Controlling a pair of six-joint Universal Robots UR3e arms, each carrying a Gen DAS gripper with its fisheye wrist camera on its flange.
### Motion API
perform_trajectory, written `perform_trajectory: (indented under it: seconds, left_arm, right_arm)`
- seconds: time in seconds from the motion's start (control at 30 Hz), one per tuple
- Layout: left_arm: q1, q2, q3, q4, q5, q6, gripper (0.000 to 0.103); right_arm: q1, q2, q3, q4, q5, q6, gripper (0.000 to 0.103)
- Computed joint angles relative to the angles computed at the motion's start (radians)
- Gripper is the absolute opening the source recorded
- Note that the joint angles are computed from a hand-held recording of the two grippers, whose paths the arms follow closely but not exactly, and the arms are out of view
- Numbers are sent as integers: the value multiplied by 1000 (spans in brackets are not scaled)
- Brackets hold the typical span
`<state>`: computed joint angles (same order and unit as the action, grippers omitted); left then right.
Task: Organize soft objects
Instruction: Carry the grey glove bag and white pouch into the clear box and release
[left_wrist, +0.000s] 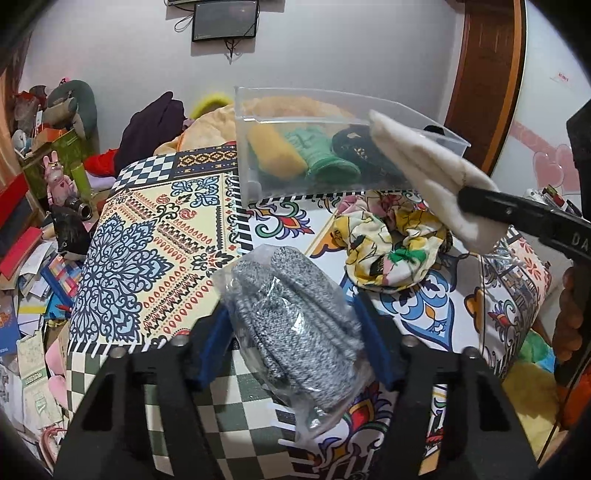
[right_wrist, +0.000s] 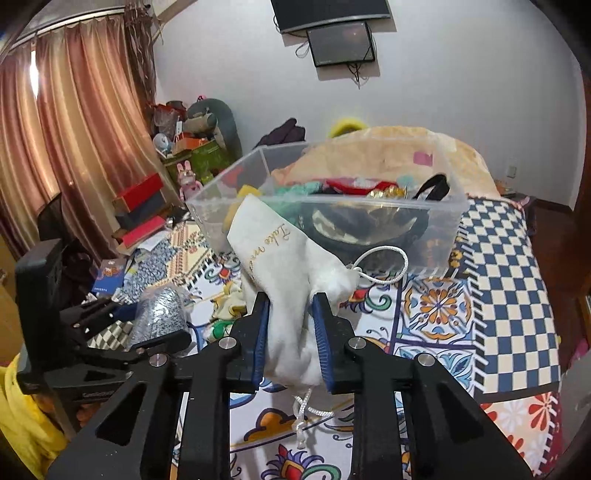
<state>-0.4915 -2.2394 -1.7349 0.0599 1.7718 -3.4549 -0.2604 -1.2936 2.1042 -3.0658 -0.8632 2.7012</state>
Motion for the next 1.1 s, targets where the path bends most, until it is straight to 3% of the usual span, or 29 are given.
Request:
perform_trajectory:
  seconds: [0.2, 0.57, 1.1]
  left_arm:
    - [23, 46, -24, 6, -12, -5, 39]
    - [47, 90, 57, -3, -18, 26, 37]
    - [56, -75, 540, -188, -12, 74, 37]
  right_arm:
    - [-32, -43, 17, -28, 36, 21, 21]
    - [-80, -97, -1, -91, 62, 84, 21]
    - [-24, 61, -237, -135, -22, 201, 21]
